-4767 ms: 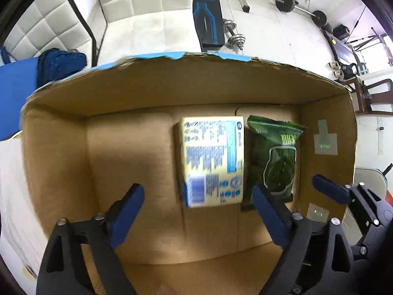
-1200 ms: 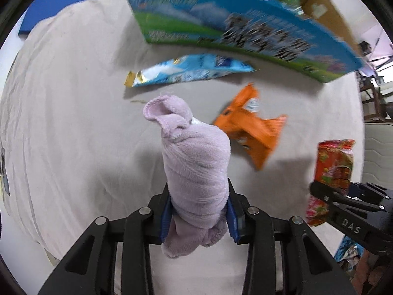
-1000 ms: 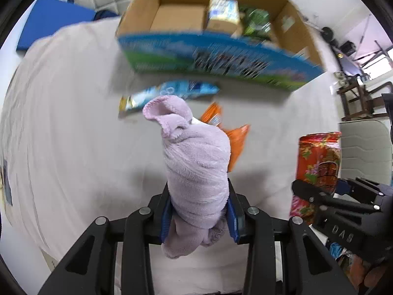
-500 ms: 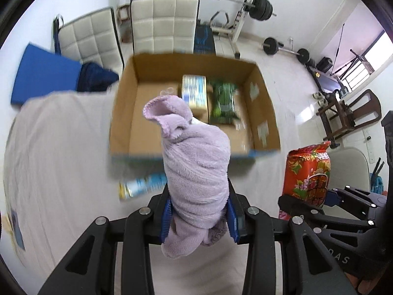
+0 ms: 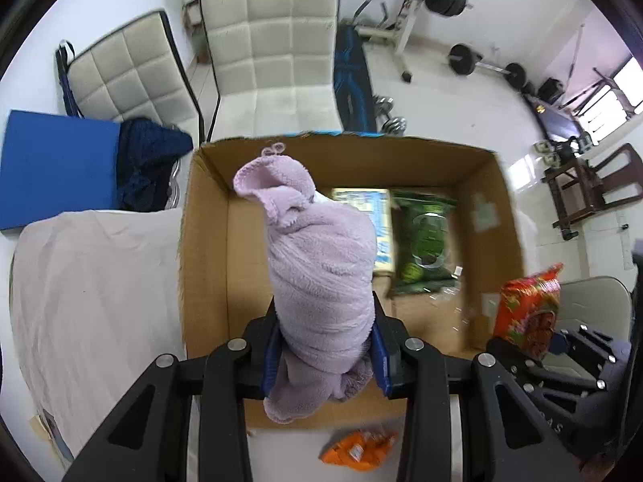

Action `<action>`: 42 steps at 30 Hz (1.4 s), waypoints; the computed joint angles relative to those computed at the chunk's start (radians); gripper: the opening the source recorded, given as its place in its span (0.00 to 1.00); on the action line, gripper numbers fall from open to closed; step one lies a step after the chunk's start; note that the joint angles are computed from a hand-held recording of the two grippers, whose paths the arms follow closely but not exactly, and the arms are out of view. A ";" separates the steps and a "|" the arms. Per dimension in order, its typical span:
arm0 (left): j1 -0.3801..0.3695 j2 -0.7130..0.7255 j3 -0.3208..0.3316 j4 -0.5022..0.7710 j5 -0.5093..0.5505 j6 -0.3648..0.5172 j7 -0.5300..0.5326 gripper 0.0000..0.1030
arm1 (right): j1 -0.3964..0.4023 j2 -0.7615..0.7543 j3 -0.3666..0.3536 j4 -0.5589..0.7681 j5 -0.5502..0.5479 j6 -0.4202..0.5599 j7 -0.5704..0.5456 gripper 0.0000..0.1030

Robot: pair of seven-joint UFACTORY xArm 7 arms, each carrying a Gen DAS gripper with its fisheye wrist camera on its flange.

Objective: Organize soft objects
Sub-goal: 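Carry towel and red bag into the box and release both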

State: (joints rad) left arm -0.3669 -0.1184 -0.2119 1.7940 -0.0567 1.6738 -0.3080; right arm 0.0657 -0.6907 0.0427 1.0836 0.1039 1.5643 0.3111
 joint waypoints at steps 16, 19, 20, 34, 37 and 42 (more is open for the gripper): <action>-0.005 0.221 0.036 -0.001 0.013 0.008 0.064 0.35 | 0.020 0.132 0.010 -0.151 -0.010 -0.107 -0.024 0.46; -0.009 0.240 0.040 0.011 0.007 0.018 0.055 0.36 | 0.019 0.144 0.002 -0.160 -0.005 -0.112 -0.028 0.47; -0.007 0.241 0.043 0.010 -0.002 0.018 0.045 0.37 | 0.019 0.148 -0.001 -0.160 -0.002 -0.109 -0.033 0.47; -0.030 0.209 0.033 0.014 0.061 0.036 0.006 0.90 | 0.020 0.182 0.006 -0.117 0.014 -0.142 -0.035 0.93; -0.030 0.160 0.032 -0.020 0.067 0.009 -0.005 0.98 | 0.022 0.178 0.018 -0.097 0.000 -0.135 -0.015 1.00; -0.025 0.095 0.020 -0.029 0.061 -0.006 -0.029 1.00 | 0.018 0.145 0.027 -0.097 -0.036 -0.144 0.017 1.00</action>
